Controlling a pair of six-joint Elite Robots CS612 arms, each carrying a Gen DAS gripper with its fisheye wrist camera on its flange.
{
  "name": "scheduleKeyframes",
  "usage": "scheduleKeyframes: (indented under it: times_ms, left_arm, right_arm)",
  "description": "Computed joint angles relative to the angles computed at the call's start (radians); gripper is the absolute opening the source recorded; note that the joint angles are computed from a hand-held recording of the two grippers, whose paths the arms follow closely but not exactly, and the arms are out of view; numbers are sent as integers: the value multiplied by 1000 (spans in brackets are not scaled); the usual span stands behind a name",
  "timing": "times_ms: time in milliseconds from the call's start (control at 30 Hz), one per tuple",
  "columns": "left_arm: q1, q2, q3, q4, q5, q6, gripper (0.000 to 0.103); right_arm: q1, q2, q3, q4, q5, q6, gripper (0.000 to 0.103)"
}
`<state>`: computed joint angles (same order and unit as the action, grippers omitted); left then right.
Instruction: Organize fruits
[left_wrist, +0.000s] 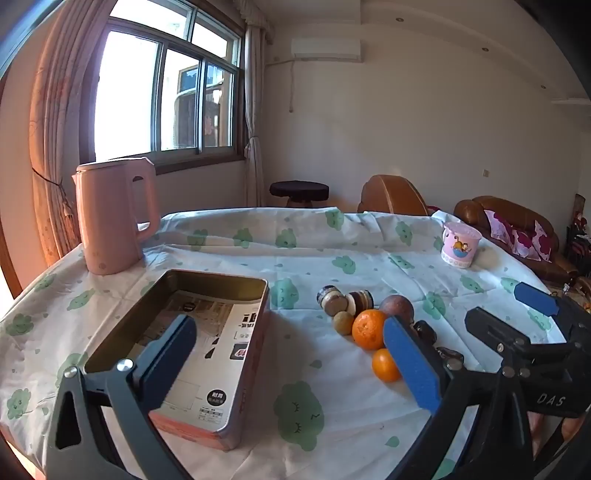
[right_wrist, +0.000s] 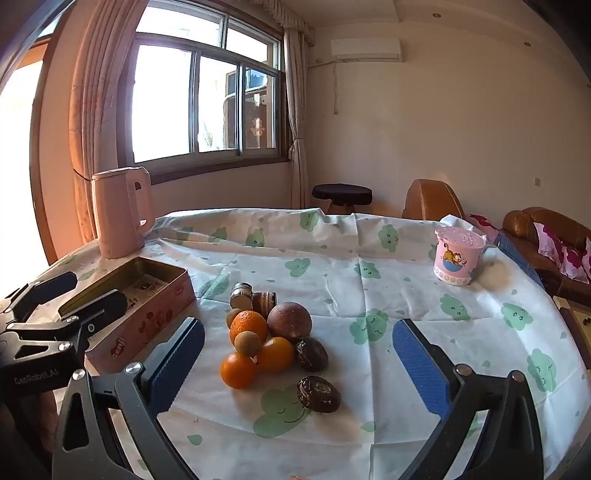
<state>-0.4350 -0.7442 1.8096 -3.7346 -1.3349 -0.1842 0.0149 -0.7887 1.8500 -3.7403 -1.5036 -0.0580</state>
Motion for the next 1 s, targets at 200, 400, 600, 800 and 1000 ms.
scheduleKeyframes:
  times_ms: [200, 400, 600, 800, 1000]
  left_arm:
    - [-3, 5, -7, -6, 10, 11, 103]
    - [-7, 9, 2, -15, 14, 14, 103]
    - [-7, 9, 5, -19, 12, 12, 103]
    - [-8, 8, 4, -16, 16, 15, 103]
    - [-2, 12, 4, -18, 9, 14, 103]
  right_arm:
    - [-7, 8, 7, -22, 10, -3, 102]
    - [-9, 1, 6, 2, 11, 15, 102]
    - [-7, 5, 9, -8, 4, 17, 102]
    - [-7, 7, 10, -12, 7, 21, 102]
    - [-9, 7, 10, -8, 13, 23, 102]
